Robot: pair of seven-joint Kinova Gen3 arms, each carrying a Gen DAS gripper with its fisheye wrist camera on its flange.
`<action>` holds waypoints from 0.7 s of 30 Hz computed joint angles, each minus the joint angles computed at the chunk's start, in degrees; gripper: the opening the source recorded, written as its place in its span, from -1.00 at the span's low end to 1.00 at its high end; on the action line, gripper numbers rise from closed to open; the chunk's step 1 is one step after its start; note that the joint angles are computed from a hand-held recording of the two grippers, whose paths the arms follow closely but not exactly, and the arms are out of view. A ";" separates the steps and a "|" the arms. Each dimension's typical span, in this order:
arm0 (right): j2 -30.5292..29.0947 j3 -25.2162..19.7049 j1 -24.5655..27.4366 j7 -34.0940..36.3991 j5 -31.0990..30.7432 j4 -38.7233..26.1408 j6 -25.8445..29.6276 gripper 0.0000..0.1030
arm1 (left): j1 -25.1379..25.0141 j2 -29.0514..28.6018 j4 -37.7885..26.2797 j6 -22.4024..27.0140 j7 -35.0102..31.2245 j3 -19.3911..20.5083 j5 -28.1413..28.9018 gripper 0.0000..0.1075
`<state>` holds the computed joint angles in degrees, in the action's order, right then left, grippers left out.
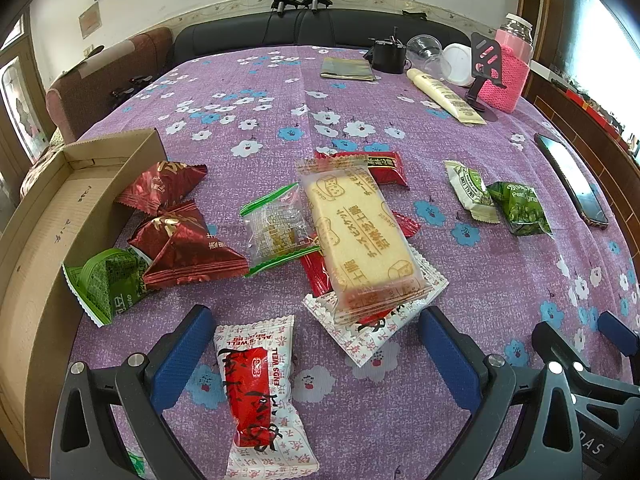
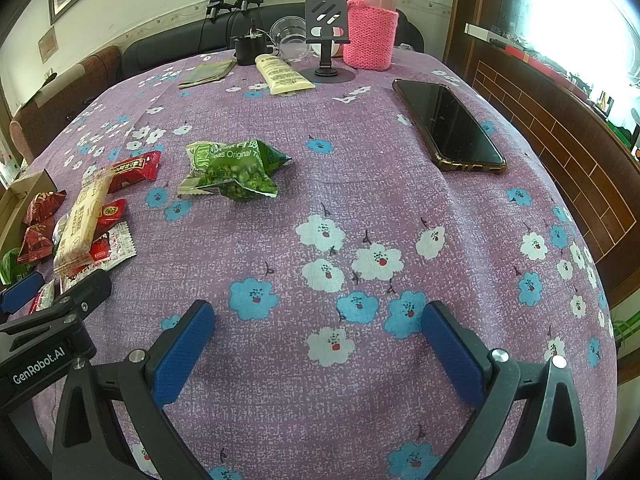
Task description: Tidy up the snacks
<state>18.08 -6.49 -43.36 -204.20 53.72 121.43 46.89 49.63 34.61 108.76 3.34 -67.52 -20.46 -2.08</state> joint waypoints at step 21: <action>-1.12 -0.04 0.82 4.59 -4.65 -0.76 -0.18 0.99 | -29.46 -7.12 4.82 2.97 6.06 34.15 -18.09 0.56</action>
<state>16.97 -6.53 -42.55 -199.61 49.07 120.67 46.71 20.17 27.49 113.58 6.32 -61.46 13.69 -20.17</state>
